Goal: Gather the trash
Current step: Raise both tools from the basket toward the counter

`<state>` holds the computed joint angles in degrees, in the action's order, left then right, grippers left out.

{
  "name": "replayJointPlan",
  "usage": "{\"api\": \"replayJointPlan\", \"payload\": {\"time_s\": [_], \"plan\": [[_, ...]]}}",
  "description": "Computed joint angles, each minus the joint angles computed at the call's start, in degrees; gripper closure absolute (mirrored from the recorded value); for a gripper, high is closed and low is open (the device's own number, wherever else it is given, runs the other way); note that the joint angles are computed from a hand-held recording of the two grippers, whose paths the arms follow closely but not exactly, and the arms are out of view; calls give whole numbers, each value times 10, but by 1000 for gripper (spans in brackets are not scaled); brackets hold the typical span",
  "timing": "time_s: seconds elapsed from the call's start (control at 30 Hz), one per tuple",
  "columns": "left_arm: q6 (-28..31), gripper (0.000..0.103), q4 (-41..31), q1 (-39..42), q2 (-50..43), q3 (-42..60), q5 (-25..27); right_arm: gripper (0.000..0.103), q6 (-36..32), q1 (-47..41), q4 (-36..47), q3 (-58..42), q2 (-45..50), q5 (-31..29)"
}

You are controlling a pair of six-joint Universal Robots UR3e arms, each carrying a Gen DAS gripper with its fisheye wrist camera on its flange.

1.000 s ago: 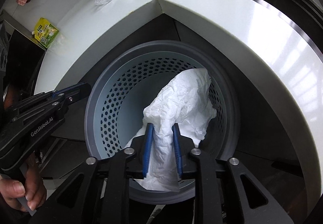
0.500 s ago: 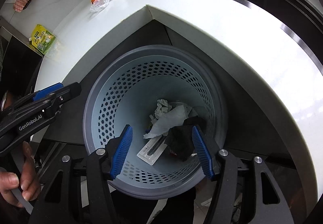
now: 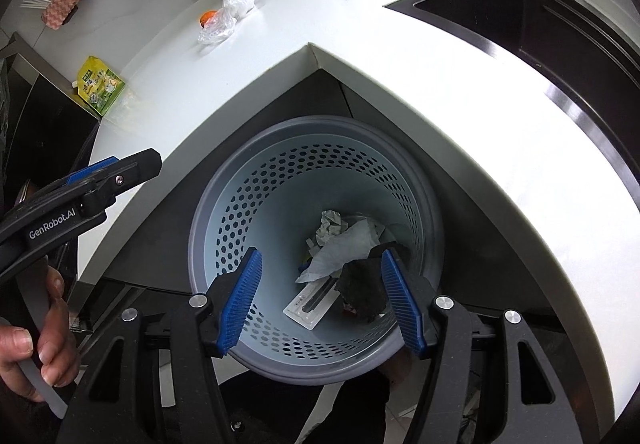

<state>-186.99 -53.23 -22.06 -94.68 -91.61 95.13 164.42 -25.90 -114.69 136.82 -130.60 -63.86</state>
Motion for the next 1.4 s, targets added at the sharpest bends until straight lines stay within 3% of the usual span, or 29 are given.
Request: {"api": "replayJointPlan", "payload": {"time_s": [0.3,0.53,0.93,1.4], "plan": [[5,26,-7,20,26,19,-8,42,1,-4,9,-48,0,17],[24,21,-9,51,30,46,-27,39,60,47,-68,-92,60,-9],[91,10,-20,138,-33,152,-97,32,200,175,-223,-221,256,-109],[159,8,-81,213,-200,371,-147,30,286,270,-241,-487,519,-200]]}}
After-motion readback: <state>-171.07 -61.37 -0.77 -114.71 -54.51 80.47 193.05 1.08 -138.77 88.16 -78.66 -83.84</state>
